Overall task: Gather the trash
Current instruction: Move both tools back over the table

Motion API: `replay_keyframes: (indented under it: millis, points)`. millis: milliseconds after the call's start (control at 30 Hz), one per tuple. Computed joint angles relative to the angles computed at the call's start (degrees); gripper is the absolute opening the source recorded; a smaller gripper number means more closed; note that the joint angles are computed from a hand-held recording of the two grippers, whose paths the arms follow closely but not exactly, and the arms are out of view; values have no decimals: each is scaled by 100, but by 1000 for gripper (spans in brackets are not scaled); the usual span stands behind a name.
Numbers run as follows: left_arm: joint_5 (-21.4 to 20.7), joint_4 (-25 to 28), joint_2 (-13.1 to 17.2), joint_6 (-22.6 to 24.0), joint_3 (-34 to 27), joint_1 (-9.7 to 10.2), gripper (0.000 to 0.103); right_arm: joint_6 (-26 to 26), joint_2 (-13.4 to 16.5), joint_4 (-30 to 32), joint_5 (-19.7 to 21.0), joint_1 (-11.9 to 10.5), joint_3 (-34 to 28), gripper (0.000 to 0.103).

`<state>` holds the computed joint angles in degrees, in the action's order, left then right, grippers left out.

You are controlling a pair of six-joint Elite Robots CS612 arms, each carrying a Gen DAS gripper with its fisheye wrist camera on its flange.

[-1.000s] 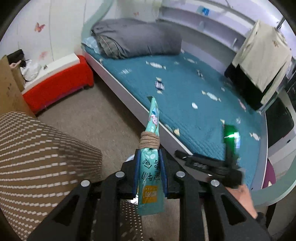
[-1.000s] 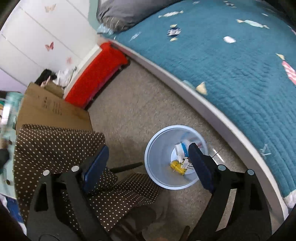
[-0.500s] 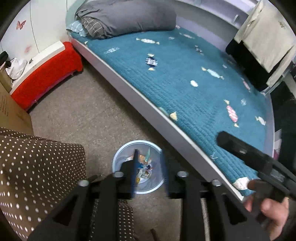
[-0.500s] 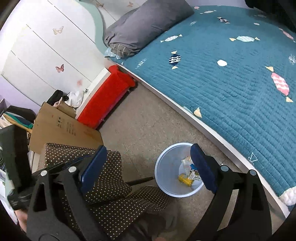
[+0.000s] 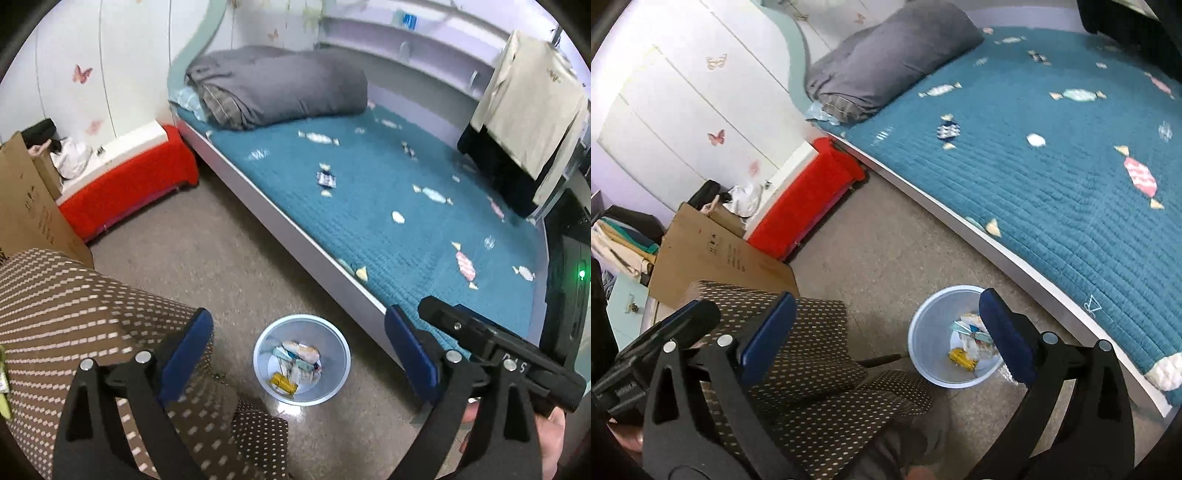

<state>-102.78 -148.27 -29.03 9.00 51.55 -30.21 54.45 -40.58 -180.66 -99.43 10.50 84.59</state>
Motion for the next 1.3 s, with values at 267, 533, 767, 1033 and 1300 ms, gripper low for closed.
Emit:
replay_keyframes:
  millis: [267, 533, 767, 1033, 1300]
  points:
    - [-49, -846, -518, -111, 793, 180, 93, -398, -134, 67, -286, 254, -208, 97]
    - [-34, -1502, -863, -143, 1371, 407, 94, -808, -169, 146, -445, 521, -496, 97]
    - [97, -2125, -1098, -215, 1793, 628, 94, -1311, -99, 359, -480, 741, -916, 97]
    - [358, -2686, -1258, -438, 2127, 905, 94, -1923, 112, 615, -423, 983, -1578, 97]
    - [659, -2871, -1265, -903, 2313, 1264, 94, -2318, 494, 1135, -199, 1148, -2382, 97]
